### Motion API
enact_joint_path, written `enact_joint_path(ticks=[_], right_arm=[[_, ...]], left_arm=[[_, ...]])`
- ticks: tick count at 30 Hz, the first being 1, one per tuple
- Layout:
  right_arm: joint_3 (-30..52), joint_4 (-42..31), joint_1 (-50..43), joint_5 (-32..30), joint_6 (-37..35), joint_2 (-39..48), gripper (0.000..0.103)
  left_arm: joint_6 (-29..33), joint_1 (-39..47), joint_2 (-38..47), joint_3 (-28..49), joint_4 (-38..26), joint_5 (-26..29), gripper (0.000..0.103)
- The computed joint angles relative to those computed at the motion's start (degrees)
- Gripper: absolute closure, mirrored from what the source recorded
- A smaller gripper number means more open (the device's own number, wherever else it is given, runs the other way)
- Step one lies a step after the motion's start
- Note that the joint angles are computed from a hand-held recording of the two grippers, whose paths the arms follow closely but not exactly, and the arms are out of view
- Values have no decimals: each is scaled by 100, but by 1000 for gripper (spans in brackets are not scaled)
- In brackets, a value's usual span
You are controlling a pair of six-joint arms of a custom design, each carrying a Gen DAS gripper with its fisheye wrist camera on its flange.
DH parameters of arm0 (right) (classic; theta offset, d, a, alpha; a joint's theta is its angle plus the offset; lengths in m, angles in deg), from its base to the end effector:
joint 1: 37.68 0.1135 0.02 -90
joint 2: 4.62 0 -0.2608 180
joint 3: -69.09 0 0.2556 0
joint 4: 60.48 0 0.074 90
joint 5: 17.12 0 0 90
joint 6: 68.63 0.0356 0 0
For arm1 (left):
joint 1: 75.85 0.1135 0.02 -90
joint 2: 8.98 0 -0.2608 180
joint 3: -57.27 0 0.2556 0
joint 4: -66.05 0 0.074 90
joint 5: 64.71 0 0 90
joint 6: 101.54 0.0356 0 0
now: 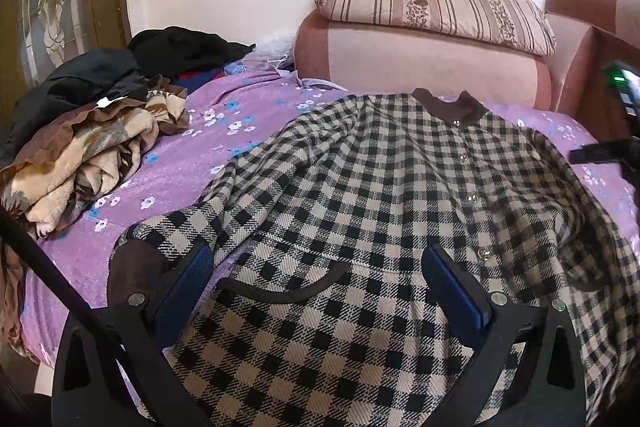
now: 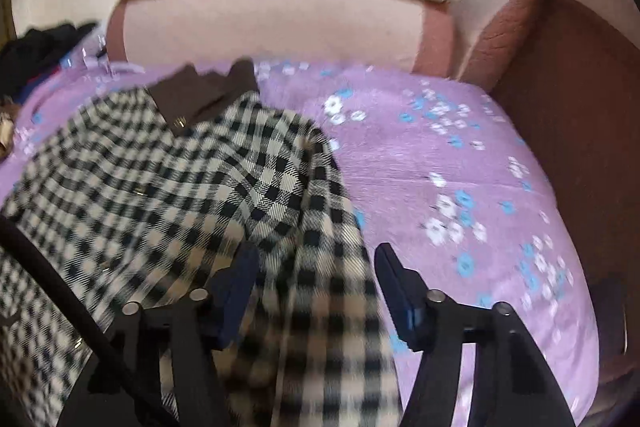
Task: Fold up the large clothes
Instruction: 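Grasp the coat sleeve with the right tool and lift it outward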
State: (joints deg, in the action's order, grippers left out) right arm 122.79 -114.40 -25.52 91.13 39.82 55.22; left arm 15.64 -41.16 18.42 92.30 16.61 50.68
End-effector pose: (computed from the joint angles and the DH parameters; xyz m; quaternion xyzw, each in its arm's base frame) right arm 0.1948 0.0306 0.2182 0.0932 0.9502 -0.0805 0.2864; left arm 0.1081 0.0563 0.1967 0.0312 0.8945 0.0327 0.4447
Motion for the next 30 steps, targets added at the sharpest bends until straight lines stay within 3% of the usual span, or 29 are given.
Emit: enact_joint_path(ticks=[2, 3, 4, 5, 7, 12, 18, 22, 24, 26, 30], right_arm=[[189, 271, -156, 33, -174, 806, 49], [324, 299, -236, 66, -267, 1231, 58], [441, 241, -295, 90, -310, 1530, 92], [537, 153, -398, 44, -338, 1697, 101], [678, 47, -706, -83, -453, 1720, 102], [1471, -135, -1239, 464, -793, 2100, 102], [2982, -129, -1436, 1058, -974, 3531, 102], [3185, -54, -1313, 1055, -1141, 4070, 100], [2957, -31, -1302, 862, -1167, 3755, 87], [2627, 30, -1275, 613, -1196, 3247, 57], [1666, -534, -1164, -42, -1090, 1246, 49]], left_arm=[[10, -43, 28, -42, 58, -53, 0], [4, -68, 56, -55, 98, -82, 0], [4, -78, 103, -67, 144, -102, 0], [1, -83, 141, -65, 163, -111, 0], [3, -54, 340, -28, 220, -65, 0], [-48, -100, 891, 70, 388, -83, 0], [-142, -371, 1154, -69, 735, -411, 0], [-163, -393, 1435, -58, 865, -502, 0], [-119, -267, 1500, 11, 791, -360, 0], [-110, -156, 1499, 66, 726, -238, 0], [-54, 56, 1338, 146, 522, -21, 0]])
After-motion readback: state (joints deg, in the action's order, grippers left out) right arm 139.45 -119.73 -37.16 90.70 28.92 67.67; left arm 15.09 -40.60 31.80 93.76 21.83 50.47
